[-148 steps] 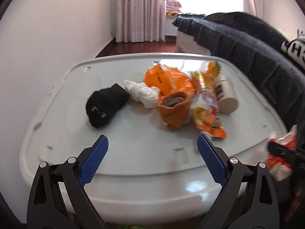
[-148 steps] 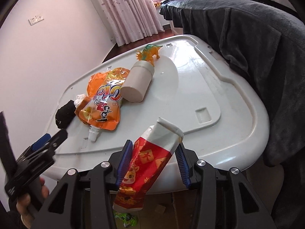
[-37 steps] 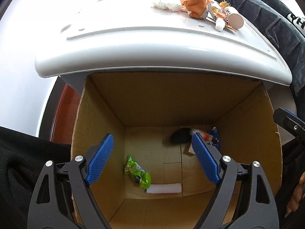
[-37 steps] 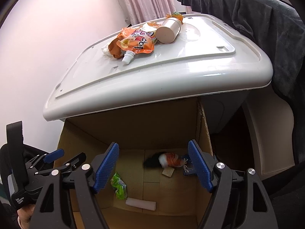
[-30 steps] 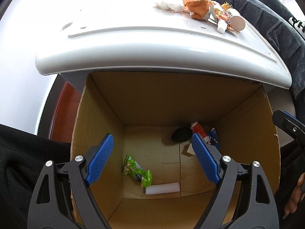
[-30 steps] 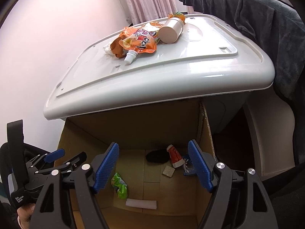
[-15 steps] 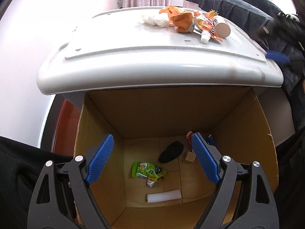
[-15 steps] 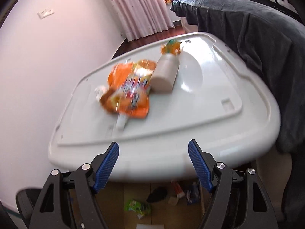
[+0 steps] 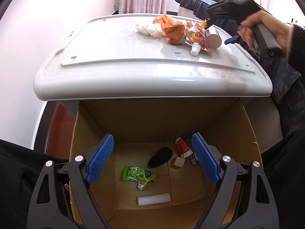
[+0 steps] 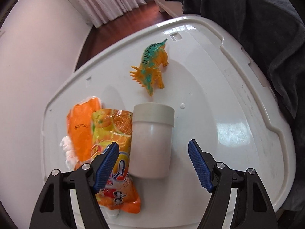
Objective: Collect trash
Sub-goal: 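Grasp the white bottle with the right gripper and lift it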
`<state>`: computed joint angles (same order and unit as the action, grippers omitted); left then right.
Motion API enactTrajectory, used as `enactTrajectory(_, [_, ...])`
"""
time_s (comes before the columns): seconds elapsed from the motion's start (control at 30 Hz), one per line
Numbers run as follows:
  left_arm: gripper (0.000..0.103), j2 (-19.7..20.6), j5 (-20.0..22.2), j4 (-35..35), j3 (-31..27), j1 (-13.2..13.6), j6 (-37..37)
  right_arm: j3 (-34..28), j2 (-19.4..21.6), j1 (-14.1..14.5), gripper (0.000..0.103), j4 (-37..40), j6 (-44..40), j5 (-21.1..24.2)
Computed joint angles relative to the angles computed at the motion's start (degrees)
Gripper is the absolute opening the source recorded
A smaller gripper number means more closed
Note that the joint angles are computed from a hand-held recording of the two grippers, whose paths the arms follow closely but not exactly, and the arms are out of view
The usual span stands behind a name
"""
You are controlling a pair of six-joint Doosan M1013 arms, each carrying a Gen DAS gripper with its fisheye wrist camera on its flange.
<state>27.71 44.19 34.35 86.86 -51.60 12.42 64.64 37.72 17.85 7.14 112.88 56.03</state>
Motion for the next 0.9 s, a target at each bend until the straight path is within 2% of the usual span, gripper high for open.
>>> enactTrajectory(0.17, [0.082, -0.2, -1.1, -3.3, 0.4, 0.7, 1.1, -5.5, 3.3, 0.6, 0.074, -4.3, 1.8, 6.3])
enactTrajectory(0.3, [0.082, -0.8, -1.8, -2.5, 1.2, 0.8, -1.2, -8.4, 5.4, 0.8, 0.062, -5.3, 3.6, 10.0])
enactTrajectory(0.4, [0.082, -1.0, -2.4, -2.3, 1.5, 0.9, -2.1, -10.0, 6.3, 1.7, 0.054, -9.3, 4.5, 11.2])
enactTrajectory(0.5, [0.082, -1.1, -2.7, -2.4, 1.6, 0.9, -2.0, -10.7, 7.0, 3.5, 0.047, -16.7, 3.9, 12.2])
enactTrajectory(0.7, [0.082, -0.9, -2.1, -1.9, 1.4, 0.7, -2.2, -3.8, 3.4, 4.2, 0.046, -21.0, 4.9, 5.0])
enactTrajectory(0.9, [0.082, -0.8, -1.3, -1.2, 1.5, 0.5, -3.1, 6.1, -2.8, 2.2, 0.046, -12.5, -0.6, -4.5])
